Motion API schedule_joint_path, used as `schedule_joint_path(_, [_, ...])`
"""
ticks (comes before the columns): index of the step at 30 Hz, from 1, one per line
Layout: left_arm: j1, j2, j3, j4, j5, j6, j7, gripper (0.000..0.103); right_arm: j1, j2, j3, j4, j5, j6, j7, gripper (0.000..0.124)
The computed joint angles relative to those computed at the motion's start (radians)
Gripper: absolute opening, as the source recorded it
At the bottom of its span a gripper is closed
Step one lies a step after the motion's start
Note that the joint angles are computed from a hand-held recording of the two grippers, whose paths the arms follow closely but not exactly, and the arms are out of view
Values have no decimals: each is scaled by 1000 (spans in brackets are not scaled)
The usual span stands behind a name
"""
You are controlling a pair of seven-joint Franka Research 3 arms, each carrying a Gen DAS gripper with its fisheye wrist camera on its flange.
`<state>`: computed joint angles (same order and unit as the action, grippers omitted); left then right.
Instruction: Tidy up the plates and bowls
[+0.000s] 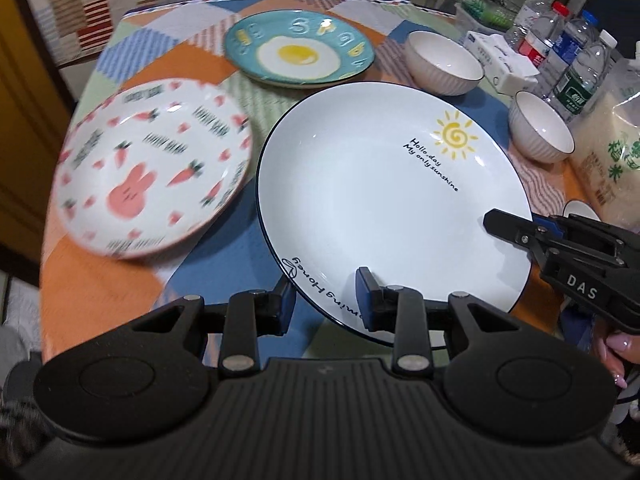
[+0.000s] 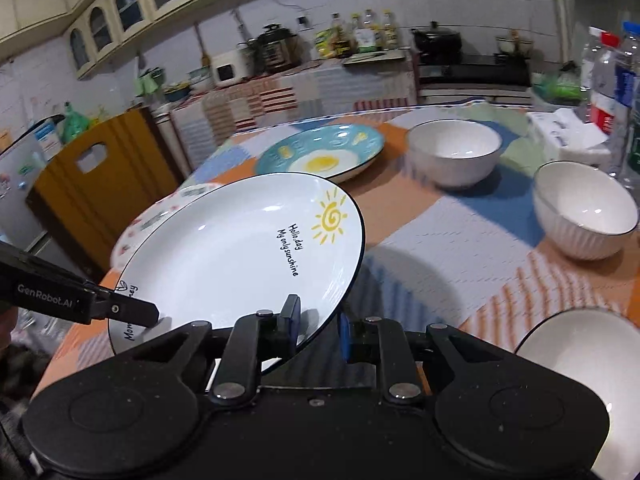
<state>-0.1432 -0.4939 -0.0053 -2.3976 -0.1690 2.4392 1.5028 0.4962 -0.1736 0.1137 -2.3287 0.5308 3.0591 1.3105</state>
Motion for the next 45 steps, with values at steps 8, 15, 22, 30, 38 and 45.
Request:
schedule_joint_path(8, [-28,133,12,72,-117,39,81,30,-173,61,84,62,-383,-68,337,24])
schedule_joint_path(15, [0,182,-24,95,-142,20,56,30,-164,93,52,127,-520,-202,410,24])
schedule_joint_path(22, [23,197,-51,130,-96,-60,-27,30,-145,121,30,218,-556,-402,455,27])
schedule_joint_path(30, [44,110,-44,140,-26,-134,-82,34,-141,-9,16,159,-569,-366,416,45])
schedule_joint_path(38, [49,1,-42,115,50,-193,-127,42,-123,-95,54,131,-520,-348,296,57])
schedule_joint_path(45, [39,-84,-20,109,82,-245,-124,56,-83,-124,71,153,-419,-353,230,69])
